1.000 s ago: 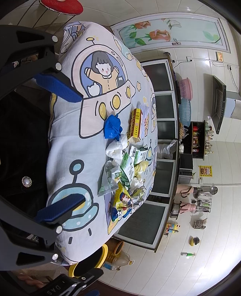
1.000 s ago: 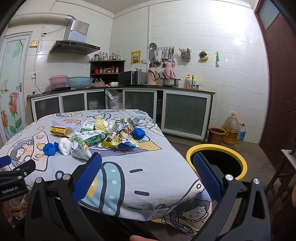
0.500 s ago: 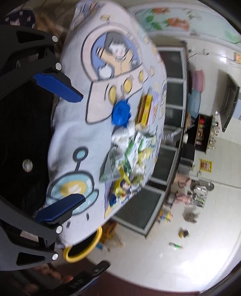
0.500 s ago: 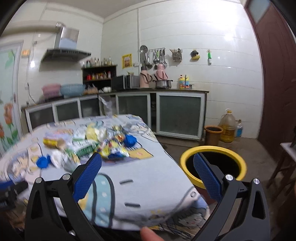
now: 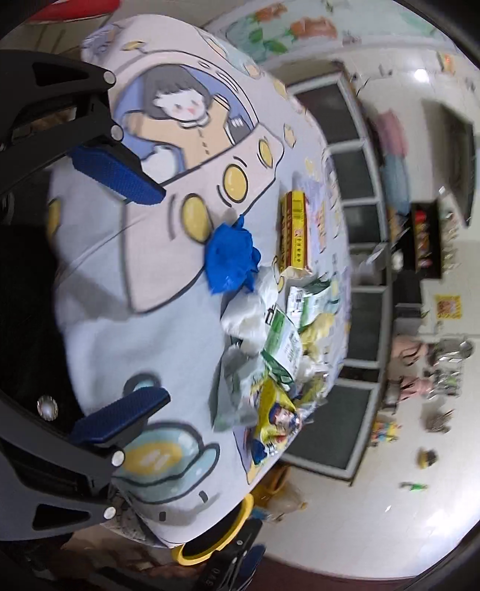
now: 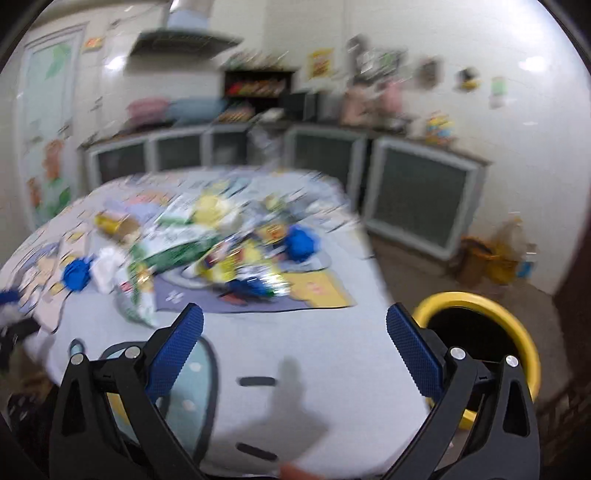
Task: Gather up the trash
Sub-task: 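Grasp the silver-yellow snack bag with the right tool while the left tool grasps the blue glove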
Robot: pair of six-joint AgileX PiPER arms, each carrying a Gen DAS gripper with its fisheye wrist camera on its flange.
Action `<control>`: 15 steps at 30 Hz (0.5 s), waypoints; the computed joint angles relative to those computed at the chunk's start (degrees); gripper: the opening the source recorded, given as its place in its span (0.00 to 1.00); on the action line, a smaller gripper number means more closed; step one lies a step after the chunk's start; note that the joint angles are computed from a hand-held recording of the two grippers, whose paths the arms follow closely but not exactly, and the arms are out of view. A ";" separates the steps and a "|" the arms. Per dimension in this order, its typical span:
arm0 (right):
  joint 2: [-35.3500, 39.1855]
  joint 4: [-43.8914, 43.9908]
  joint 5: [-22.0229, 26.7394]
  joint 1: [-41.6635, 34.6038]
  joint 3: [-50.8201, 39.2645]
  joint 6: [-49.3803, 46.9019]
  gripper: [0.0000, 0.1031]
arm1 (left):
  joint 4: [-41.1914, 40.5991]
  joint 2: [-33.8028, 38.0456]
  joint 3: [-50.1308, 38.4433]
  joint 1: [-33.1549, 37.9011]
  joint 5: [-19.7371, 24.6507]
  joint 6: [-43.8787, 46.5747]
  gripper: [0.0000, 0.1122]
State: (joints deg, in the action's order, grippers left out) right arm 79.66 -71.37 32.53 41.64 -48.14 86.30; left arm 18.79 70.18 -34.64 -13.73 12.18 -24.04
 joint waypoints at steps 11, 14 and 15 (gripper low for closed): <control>15.43 47.03 -10.64 -13.32 -21.27 -53.54 0.93 | -30.25 17.99 -20.75 13.22 13.31 42.29 0.85; 19.36 55.68 -7.49 -14.64 -28.11 -62.39 0.93 | -30.01 20.53 -23.72 13.27 14.34 43.20 0.85; 20.03 56.80 -6.73 -14.99 -29.40 -63.72 0.93 | -30.88 21.18 -24.62 13.42 14.95 44.22 0.85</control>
State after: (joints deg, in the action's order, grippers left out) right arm 99.68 -14.57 25.79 26.65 -77.54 22.57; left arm -12.09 91.36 -59.26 -0.31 27.13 20.19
